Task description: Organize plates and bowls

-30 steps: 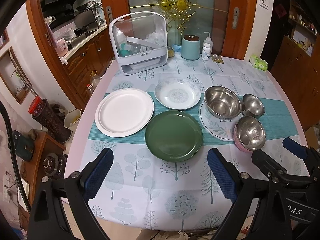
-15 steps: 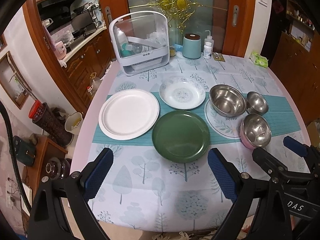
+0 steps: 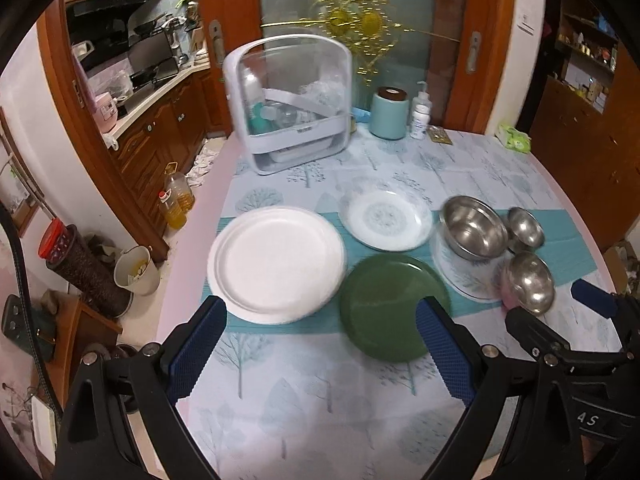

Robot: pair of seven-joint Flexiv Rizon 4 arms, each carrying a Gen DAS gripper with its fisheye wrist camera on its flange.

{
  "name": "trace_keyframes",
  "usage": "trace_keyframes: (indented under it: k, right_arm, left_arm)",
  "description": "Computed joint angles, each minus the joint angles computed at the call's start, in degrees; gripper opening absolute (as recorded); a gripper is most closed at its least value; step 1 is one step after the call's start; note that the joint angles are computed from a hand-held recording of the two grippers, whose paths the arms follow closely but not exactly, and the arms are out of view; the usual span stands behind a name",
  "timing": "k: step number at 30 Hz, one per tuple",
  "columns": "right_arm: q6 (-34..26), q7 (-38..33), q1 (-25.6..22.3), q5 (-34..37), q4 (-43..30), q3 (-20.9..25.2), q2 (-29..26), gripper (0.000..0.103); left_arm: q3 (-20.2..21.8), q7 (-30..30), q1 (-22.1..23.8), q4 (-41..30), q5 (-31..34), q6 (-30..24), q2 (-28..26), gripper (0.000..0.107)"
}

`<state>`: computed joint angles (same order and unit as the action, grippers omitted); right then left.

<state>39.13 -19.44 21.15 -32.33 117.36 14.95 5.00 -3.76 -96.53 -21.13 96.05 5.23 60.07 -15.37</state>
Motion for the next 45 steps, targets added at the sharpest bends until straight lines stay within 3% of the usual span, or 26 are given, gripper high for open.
trace_keyframes:
  k: [3, 6, 14, 21, 26, 37, 43, 45]
  right_arm:
    - [2.5, 0.1, 0.4, 0.4, -2.1, -0.8, -3.6, 0.097]
    - [5.9, -2.6, 1.0, 2.5, -5.1, -2.1, -8.5, 0.086]
    - [8.5, -15.0, 1.9, 12.4, -16.8, -4.6, -23.4, 0.058]
    - [7.5, -24.0, 0.3, 22.9, -27.4, -4.6, -34.3, 0.049]
    - [6.0, -26.9, -0.6, 27.1, -32.4, -4.6, -38.8, 0.048]
    - [4.4, -29.0, -1.4, 31.0, -37.1, -5.1, -43.0, 0.039]
    - [2.9, -28.2, -1.2, 30.1, -38.3, -6.1, -44.0, 0.038]
    - [2.3, -28.4, -1.4, 30.2, -38.6, -5.9, -44.3, 0.038]
  left_arm:
    - [0.6, 0.9, 1.8, -1.0, -0.9, 1.1, -2.2, 0.095]
    - [1.2, 2.8, 4.0, -3.0, -2.4, 0.7, -5.5, 0.095]
    - [2.9, 9.7, 9.0, -15.5, -5.6, -7.5, -18.4, 0.095]
    - [2.1, 15.5, 11.2, -28.3, -9.5, -17.8, -29.4, 0.094]
    - [1.4, 18.1, 11.5, -35.2, -11.6, -23.4, -34.7, 0.087]
    - [0.7, 17.7, 12.2, -48.0, -15.2, -36.3, -43.5, 0.056]
    - [0.6, 17.5, 12.2, -48.3, -15.5, -37.0, -43.8, 0.049]
    - [0.5, 17.9, 12.2, -48.4, -15.5, -37.2, -43.8, 0.043]
